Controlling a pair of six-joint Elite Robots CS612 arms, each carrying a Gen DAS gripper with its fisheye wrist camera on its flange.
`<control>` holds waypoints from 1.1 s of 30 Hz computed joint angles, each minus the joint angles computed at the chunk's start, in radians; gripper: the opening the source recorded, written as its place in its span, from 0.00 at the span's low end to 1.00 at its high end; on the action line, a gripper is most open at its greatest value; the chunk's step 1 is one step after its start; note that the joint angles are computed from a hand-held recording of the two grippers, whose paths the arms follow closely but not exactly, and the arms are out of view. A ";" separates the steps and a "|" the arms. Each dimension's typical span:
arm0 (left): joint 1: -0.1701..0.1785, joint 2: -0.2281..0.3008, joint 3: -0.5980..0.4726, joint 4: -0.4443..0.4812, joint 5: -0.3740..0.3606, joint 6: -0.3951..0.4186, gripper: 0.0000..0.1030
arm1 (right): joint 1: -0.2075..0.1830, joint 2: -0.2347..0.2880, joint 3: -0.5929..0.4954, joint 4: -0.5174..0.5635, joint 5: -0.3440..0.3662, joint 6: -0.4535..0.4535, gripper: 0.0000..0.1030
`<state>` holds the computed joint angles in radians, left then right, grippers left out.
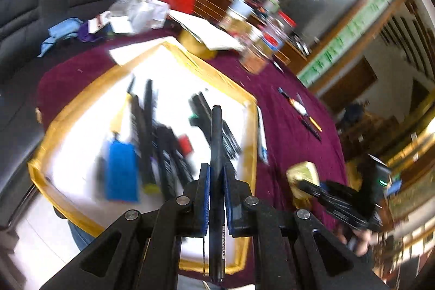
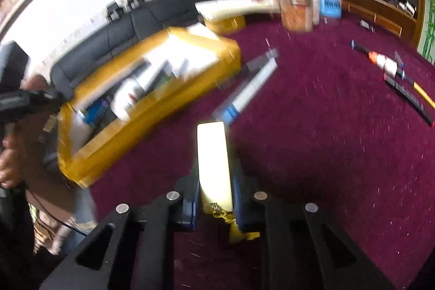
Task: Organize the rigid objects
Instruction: 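Carry the black pen and tape measure over the tray, then lower the pen and tape measure into the tray and open both tools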
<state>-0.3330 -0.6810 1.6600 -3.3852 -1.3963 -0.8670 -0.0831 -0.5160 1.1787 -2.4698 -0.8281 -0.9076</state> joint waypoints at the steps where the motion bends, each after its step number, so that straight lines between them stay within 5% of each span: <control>1: 0.003 -0.003 -0.001 0.004 0.017 -0.005 0.08 | 0.000 -0.010 0.004 0.011 0.042 0.003 0.18; 6: 0.034 -0.004 -0.037 0.037 0.040 -0.013 0.08 | 0.033 -0.033 -0.029 0.075 0.174 0.042 0.18; 11: 0.065 0.022 -0.124 0.130 0.029 -0.011 0.08 | 0.095 0.020 -0.142 0.073 0.210 0.177 0.18; 18: 0.103 0.093 -0.255 0.291 -0.049 -0.041 0.08 | 0.152 0.154 -0.316 -0.002 0.054 0.353 0.18; 23: 0.102 0.122 -0.320 0.412 -0.026 -0.029 0.08 | 0.159 0.185 -0.336 -0.092 -0.067 0.401 0.18; 31: 0.102 0.153 -0.390 0.582 -0.023 -0.044 0.09 | 0.164 0.220 -0.392 -0.051 -0.108 0.399 0.19; 33: 0.099 0.151 -0.392 0.604 -0.012 -0.042 0.19 | 0.162 0.220 -0.393 -0.037 -0.086 0.393 0.28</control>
